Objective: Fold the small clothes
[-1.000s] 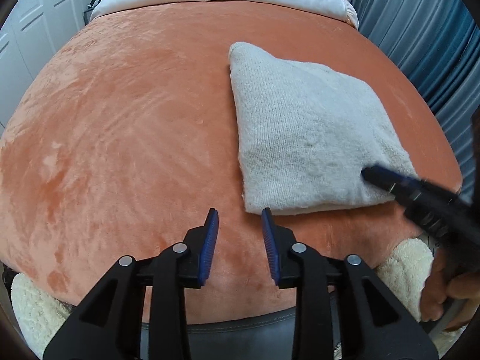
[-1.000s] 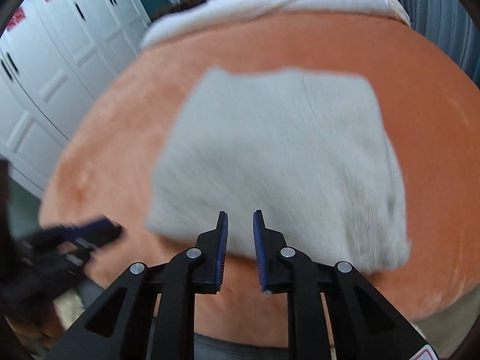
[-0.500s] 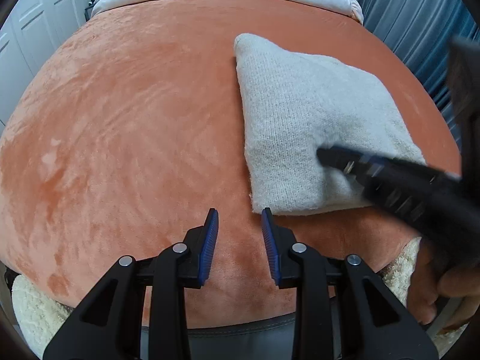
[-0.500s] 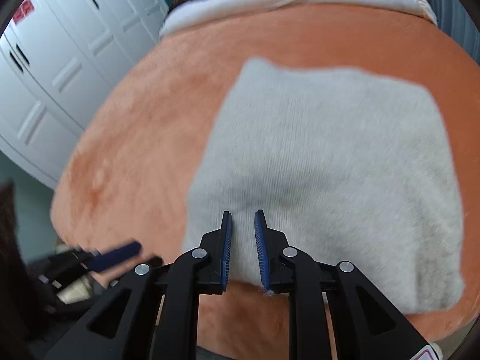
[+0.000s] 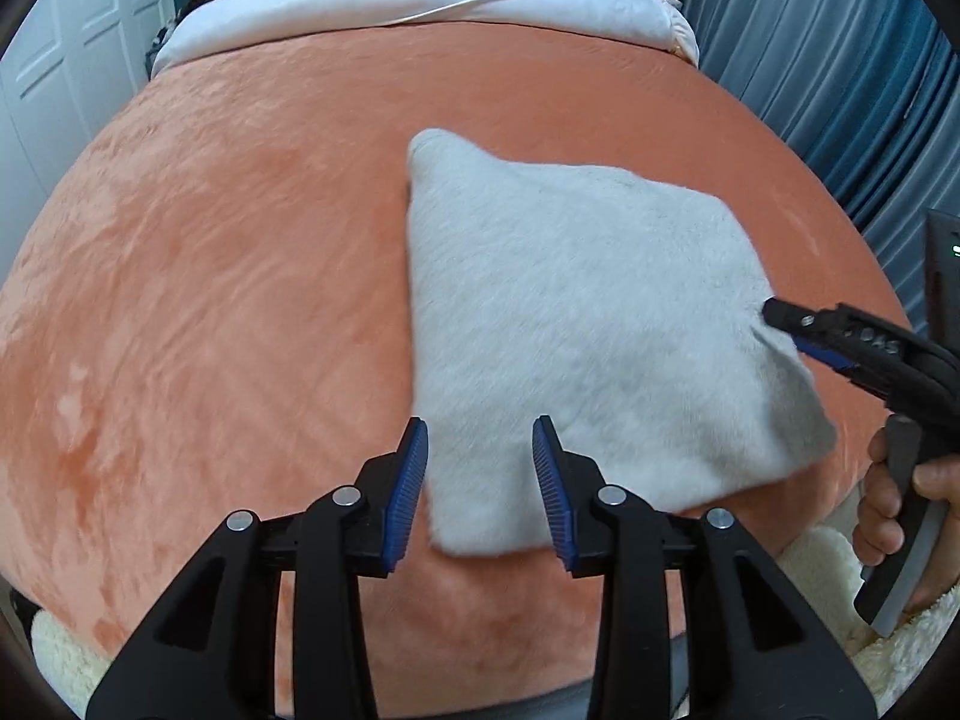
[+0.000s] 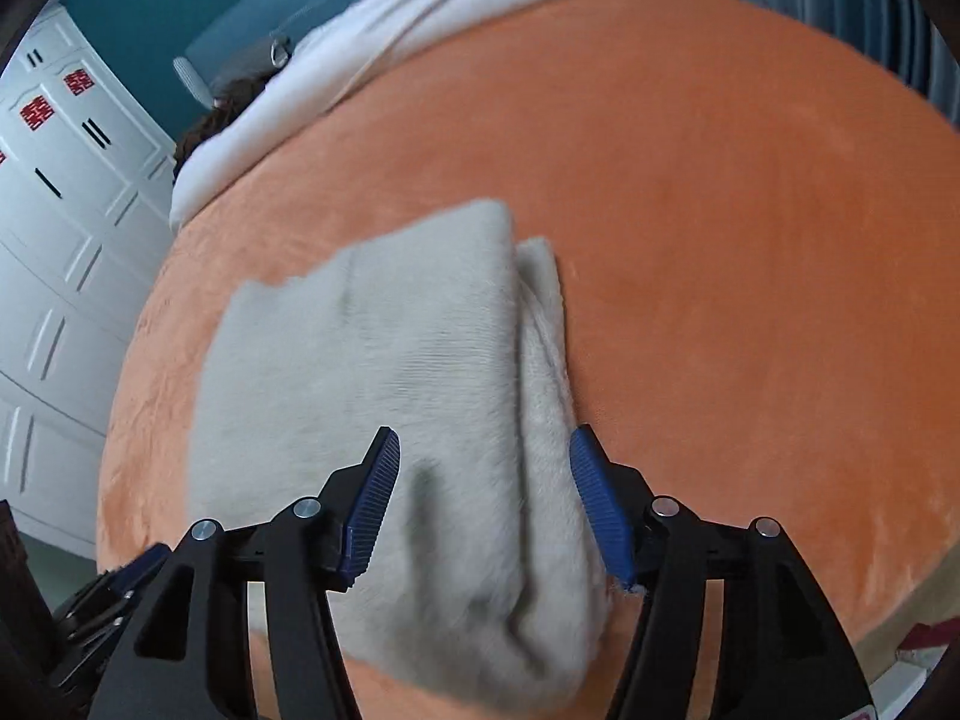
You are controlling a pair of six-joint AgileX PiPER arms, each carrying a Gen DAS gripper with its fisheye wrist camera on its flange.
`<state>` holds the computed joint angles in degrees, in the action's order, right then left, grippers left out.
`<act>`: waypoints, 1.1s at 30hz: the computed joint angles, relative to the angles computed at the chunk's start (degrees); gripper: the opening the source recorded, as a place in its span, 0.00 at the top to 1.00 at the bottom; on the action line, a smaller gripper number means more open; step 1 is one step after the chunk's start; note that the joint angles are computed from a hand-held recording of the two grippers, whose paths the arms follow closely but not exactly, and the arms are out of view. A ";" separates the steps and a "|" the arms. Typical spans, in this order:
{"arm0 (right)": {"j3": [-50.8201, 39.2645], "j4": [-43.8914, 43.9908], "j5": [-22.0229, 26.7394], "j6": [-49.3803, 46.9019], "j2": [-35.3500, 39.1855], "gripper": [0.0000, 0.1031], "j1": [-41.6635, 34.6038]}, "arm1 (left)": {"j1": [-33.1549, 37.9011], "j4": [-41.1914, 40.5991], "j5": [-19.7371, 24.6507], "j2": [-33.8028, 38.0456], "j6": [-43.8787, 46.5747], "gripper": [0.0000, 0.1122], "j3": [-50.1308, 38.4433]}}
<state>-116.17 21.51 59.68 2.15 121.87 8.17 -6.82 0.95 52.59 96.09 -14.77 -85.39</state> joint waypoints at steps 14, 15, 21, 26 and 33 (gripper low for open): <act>-1.92 1.85 -1.22 -6.97 3.32 0.84 -2.48 | -6.46 9.64 1.68 6.72 -5.91 0.65 -5.82; -0.12 3.00 -2.31 -6.27 0.98 0.83 -2.83 | -6.63 9.93 1.74 6.71 -5.97 0.65 -5.76; 16.67 5.99 -8.05 -12.75 -13.62 0.83 -3.07 | -5.98 8.36 1.79 6.57 -5.57 0.64 -6.01; 23.65 -0.76 -9.31 -9.77 -13.29 0.94 -0.04 | -5.93 8.28 1.54 5.83 -5.81 0.64 -5.10; 27.02 -0.19 -9.79 -8.94 -17.95 0.93 -1.12 | -5.81 7.31 1.24 4.30 -5.79 0.64 -2.89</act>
